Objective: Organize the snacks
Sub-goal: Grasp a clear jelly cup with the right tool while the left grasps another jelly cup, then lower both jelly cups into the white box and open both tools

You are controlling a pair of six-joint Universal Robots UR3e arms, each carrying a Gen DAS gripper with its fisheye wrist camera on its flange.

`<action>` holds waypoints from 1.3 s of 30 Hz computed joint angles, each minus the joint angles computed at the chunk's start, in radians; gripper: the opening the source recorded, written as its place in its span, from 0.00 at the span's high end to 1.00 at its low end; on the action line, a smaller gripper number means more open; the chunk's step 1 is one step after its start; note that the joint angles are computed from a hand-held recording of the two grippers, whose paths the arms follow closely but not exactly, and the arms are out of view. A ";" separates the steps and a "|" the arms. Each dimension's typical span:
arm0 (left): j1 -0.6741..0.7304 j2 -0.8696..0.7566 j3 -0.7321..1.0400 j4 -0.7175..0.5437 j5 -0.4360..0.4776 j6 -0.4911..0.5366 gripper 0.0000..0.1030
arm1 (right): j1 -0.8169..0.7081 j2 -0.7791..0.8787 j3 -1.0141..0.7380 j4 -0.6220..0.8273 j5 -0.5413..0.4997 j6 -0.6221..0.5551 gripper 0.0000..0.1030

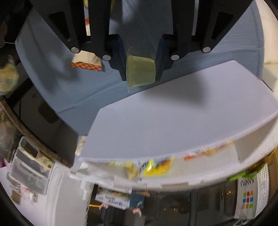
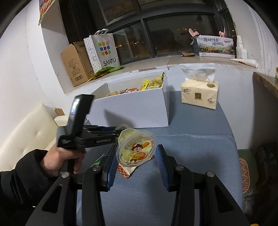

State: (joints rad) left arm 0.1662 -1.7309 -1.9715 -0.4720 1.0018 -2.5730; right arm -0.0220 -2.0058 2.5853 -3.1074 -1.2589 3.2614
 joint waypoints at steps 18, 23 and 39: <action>0.486 0.443 0.023 -0.463 -0.487 0.162 0.68 | 0.153 0.227 -0.340 0.023 -0.111 0.003 0.55; 0.325 0.121 0.298 -0.164 -0.354 -0.124 0.68 | 0.144 0.443 -0.692 0.161 -0.097 -0.010 0.55; 0.128 -0.323 0.869 -0.269 -0.113 -0.258 0.00 | 0.123 0.967 -1.534 0.610 -0.110 0.025 0.00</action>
State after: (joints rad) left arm 0.2945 -2.0539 -1.1029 -0.7409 0.8888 -2.8306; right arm 0.1005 -1.0392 1.0511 -2.4975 -1.3688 3.2864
